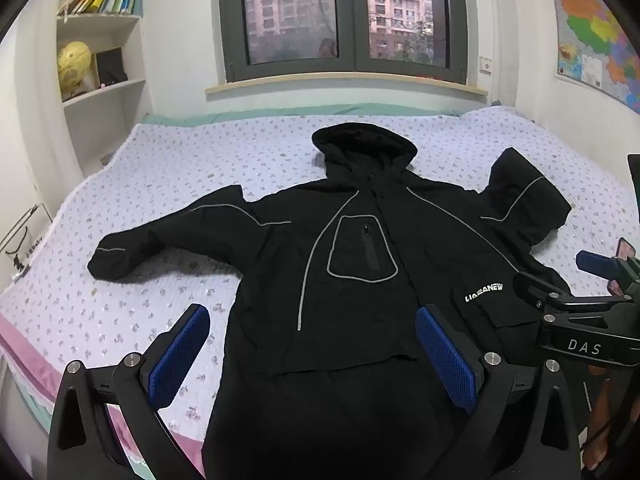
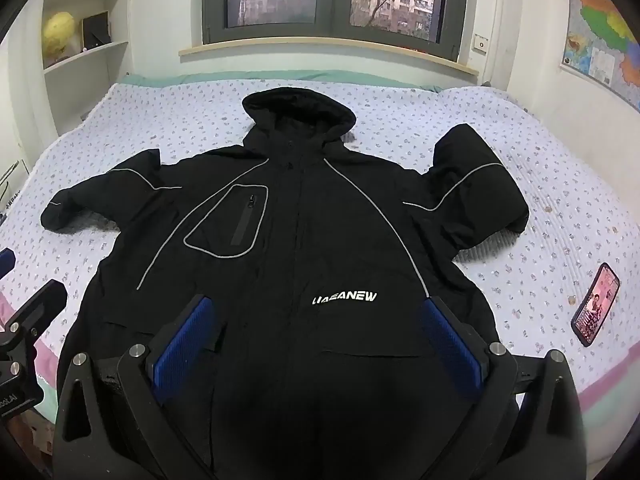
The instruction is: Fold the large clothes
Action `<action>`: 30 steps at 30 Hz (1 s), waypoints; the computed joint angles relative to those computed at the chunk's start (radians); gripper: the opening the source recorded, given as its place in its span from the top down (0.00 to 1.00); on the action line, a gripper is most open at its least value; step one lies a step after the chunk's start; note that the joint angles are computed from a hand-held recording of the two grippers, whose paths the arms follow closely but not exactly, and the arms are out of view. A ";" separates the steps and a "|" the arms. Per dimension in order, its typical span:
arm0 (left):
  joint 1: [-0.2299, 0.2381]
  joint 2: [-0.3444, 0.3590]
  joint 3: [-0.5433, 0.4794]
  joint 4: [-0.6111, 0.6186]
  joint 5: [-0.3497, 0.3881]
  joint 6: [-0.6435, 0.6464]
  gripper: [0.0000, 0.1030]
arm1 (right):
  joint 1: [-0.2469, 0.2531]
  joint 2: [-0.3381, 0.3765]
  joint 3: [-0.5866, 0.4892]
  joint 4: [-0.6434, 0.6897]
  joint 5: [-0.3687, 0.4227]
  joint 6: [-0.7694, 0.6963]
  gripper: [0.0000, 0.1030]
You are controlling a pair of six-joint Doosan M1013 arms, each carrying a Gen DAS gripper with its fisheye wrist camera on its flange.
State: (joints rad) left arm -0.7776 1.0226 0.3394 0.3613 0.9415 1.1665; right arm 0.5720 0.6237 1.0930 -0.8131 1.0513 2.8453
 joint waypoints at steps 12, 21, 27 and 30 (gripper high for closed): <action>0.004 0.013 -0.022 0.002 0.003 0.012 0.01 | -0.004 0.009 -0.010 0.014 0.001 -0.017 0.00; 0.004 0.026 -0.041 0.021 0.003 0.002 0.01 | -0.004 0.015 -0.018 0.016 0.009 -0.030 0.00; 0.010 0.030 -0.049 0.034 -0.006 0.008 0.01 | -0.006 0.023 -0.031 0.018 0.014 -0.041 0.00; 0.010 0.056 -0.102 0.028 0.025 0.024 0.01 | -0.005 0.032 -0.044 0.012 0.023 -0.048 0.00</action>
